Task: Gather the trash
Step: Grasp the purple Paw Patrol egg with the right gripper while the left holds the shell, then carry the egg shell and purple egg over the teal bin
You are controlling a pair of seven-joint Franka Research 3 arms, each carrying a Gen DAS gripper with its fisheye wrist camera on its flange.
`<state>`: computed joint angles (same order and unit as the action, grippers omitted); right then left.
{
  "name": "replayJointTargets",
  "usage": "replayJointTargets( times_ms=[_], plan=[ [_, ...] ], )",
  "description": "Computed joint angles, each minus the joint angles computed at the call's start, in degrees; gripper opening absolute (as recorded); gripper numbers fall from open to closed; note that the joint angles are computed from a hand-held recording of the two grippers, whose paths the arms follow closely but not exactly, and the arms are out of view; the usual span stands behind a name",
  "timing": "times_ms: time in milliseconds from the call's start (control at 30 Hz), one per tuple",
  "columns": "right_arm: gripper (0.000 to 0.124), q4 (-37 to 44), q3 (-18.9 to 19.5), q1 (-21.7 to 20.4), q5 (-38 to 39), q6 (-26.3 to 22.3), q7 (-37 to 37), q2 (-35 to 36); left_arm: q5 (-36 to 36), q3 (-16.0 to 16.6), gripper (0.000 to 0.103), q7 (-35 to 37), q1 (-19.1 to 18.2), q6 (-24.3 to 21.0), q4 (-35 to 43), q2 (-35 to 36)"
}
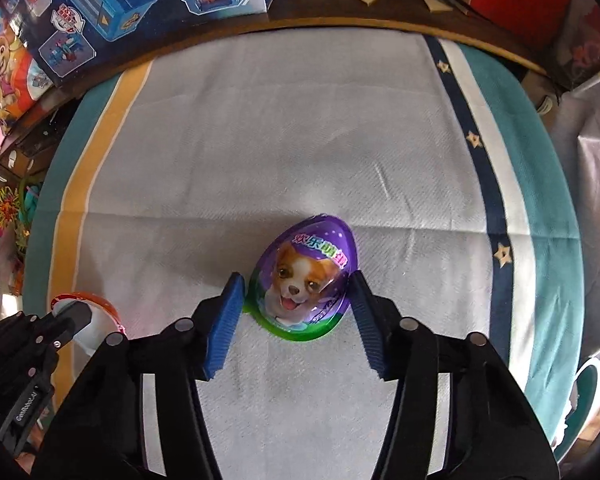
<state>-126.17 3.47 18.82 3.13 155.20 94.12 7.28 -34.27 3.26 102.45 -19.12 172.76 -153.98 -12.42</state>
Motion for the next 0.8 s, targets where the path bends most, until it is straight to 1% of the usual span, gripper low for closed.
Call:
replayJointTargets(
  times_ms=[100, 167, 267, 367, 533, 800],
  plan=[
    [0.045, -0.5, 0.4, -0.7, 2.8, -0.1, -2.4, -0.5, -1.4, 0.3, 0.005, 0.8, -0.8, 0.0, 0.3, 0.4],
    [0.045, -1.2, 0.5, -1.1, 4.6, -0.1, -3.6, -1.5, -1.8, -0.2, 0.005, 0.8, -0.9, 0.1, 0.4, 0.4],
    [0.045, -3.1, 0.6, -1.7, 7.4, -0.1, -5.7, -3.9, -1.7, -1.0, 0.005, 0.5, -1.1, 0.0, 0.6, 0.4],
    [0.045, -6.4, 0.4, -2.5, 10.4, -0.1, -8.4, -8.0, -0.4, -2.4, 0.005, -0.7, -1.1, -0.1, 0.8, 0.1],
    [0.045, -12.0, -0.6, -3.6, 15.1, -1.1, -12.4, -14.9, 3.9, -4.8, 0.005, -5.0, -2.0, 0.1, 0.8, -1.0],
    [0.045, -21.9, -4.1, -6.4, 20.6, -2.2, -16.7, -27.6, 14.4, -9.2, 0.005, -14.5, -4.1, -1.2, 1.8, -2.3]
  ],
)
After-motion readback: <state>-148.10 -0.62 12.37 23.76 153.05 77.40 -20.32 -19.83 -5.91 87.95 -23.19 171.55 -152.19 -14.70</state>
